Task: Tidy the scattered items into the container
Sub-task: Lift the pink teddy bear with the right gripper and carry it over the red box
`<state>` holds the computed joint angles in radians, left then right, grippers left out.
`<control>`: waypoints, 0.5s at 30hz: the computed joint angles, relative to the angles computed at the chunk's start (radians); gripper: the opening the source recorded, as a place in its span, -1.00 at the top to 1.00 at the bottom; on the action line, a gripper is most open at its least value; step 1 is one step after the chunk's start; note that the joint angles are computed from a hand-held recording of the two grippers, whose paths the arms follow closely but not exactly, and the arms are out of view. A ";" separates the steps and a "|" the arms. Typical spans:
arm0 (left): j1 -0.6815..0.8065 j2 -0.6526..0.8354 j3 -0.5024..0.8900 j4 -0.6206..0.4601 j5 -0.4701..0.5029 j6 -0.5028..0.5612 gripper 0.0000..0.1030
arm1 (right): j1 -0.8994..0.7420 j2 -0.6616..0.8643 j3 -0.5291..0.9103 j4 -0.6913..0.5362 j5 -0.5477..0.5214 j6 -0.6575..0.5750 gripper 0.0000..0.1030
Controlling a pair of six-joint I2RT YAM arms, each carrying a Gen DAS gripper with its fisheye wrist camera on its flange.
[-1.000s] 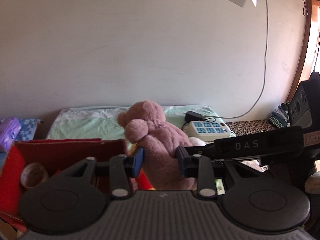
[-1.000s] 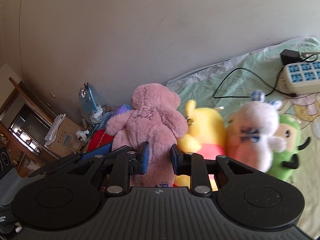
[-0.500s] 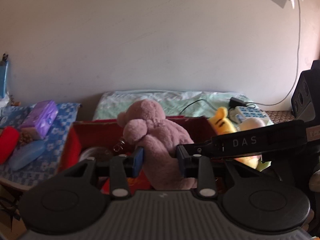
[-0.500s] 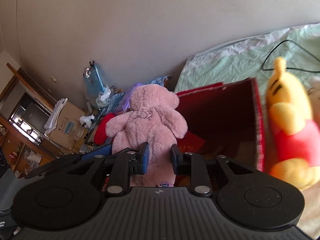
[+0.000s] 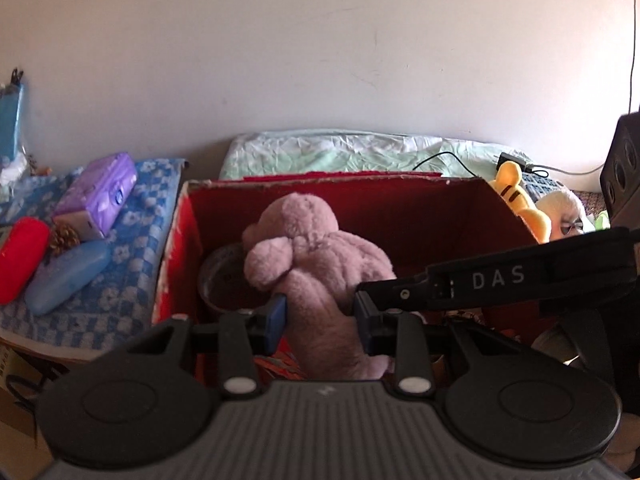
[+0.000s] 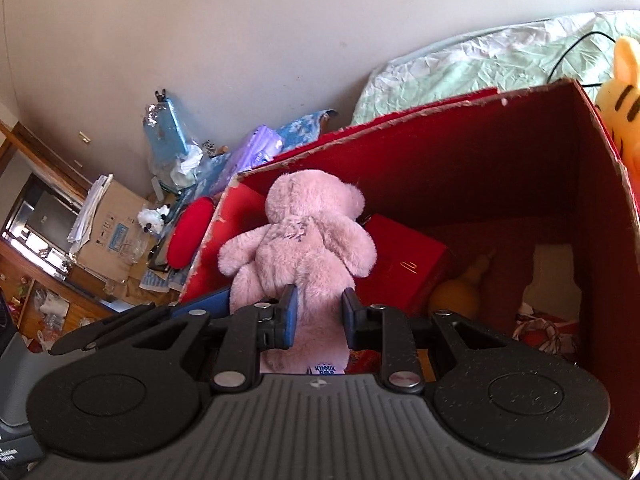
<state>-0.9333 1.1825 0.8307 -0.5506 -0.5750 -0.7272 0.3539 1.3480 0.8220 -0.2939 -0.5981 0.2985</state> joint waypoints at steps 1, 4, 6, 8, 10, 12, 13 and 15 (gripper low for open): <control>0.004 -0.003 -0.006 0.006 0.002 0.005 0.38 | 0.000 -0.003 -0.003 0.001 0.001 0.002 0.51; 0.000 -0.006 -0.010 -0.002 -0.005 0.004 0.38 | 0.029 -0.007 -0.014 0.023 0.031 0.014 0.51; 0.006 -0.012 -0.014 -0.002 -0.001 0.012 0.38 | 0.045 -0.006 -0.011 0.030 0.053 0.015 0.51; 0.017 -0.016 -0.016 0.006 0.013 0.024 0.38 | 0.048 -0.012 -0.011 0.029 0.064 0.015 0.51; 0.014 -0.013 -0.012 0.018 0.021 0.037 0.38 | 0.039 -0.019 -0.017 0.032 0.063 0.023 0.51; 0.002 0.001 -0.002 0.041 0.031 0.048 0.38 | 0.009 -0.045 -0.030 0.019 0.054 0.018 0.51; -0.002 0.012 0.001 0.058 0.042 0.056 0.38 | -0.006 -0.058 -0.033 0.005 0.055 0.012 0.51; -0.003 0.051 0.015 0.097 0.072 0.071 0.38 | -0.044 -0.078 -0.038 -0.027 0.060 -0.004 0.51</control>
<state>-0.9358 1.2335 0.8461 -0.4533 -0.5025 -0.6567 0.3098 1.2698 0.7839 -0.3207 -0.5378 0.2944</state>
